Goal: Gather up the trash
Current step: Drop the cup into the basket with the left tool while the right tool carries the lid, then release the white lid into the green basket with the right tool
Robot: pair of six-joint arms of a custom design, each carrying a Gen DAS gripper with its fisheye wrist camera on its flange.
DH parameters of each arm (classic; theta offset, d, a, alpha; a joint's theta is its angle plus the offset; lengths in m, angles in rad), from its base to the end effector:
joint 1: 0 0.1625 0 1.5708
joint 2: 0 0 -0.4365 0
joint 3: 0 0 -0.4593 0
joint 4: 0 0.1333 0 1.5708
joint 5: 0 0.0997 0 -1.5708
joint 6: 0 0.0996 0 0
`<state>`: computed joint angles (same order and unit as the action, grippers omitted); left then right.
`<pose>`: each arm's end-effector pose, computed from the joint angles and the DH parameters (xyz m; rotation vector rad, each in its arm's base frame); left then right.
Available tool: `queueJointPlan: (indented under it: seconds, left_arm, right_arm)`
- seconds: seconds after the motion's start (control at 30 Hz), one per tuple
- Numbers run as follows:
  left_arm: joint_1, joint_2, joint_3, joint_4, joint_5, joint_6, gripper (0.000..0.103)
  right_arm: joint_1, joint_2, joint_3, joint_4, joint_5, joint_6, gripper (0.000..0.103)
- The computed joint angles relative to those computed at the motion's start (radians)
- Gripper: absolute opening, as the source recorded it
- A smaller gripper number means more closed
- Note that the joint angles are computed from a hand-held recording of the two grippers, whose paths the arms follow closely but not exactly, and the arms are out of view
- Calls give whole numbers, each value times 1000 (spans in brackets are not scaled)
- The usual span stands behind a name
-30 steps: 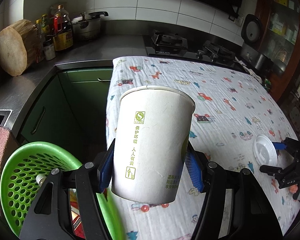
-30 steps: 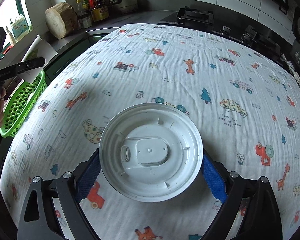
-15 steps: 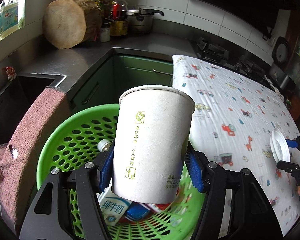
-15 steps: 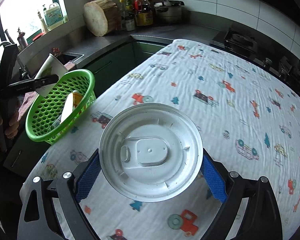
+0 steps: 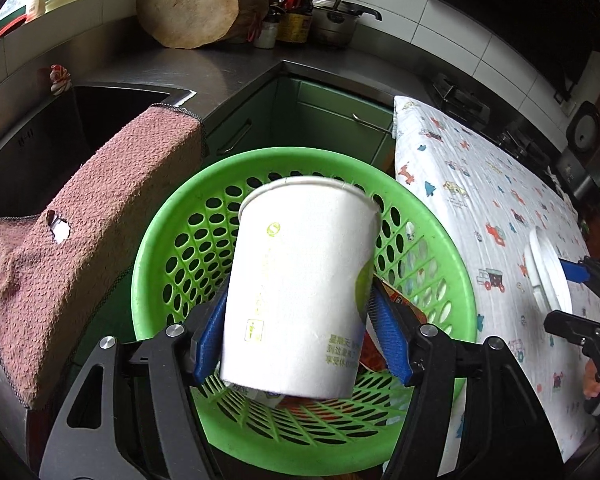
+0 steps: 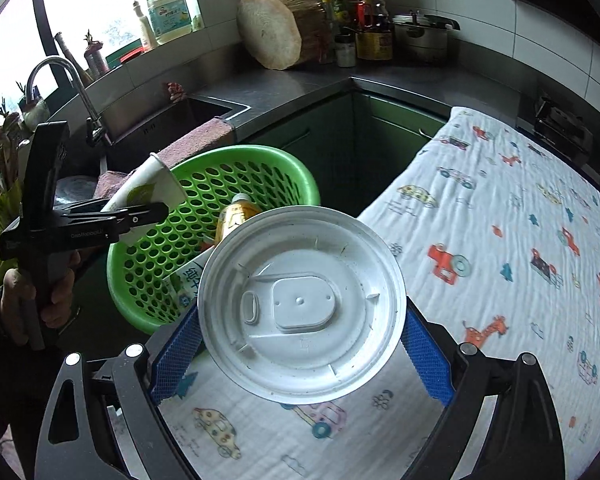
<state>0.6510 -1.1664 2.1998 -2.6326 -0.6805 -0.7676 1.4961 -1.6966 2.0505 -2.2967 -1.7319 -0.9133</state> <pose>-0.2767 -0.4756 0.1094 0.1679 2.4181 -0.8868 0.0793 -0.5120 0.3810 1.1024 -2.5778 0.3571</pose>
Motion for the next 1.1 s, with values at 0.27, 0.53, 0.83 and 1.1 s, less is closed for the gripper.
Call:
queueJointPlan:
  seconds: [0.27, 0.53, 0.83, 1.1]
  left_arm:
    - [-15, -52, 43, -25, 6, -7, 73]
    - [-40, -138, 95, 20, 43, -75, 73]
    - [-85, -208, 133, 91, 76, -148, 80]
    - [-139, -219, 138, 175, 132, -216, 91]
  right_arm:
    - [50, 35, 35, -14, -6, 24, 90]
    - [85, 84, 68, -54, -20, 51, 90]
    - [106, 107, 93, -82, -24, 51, 94]
    - [107, 58, 114, -68, -13, 35, 94]
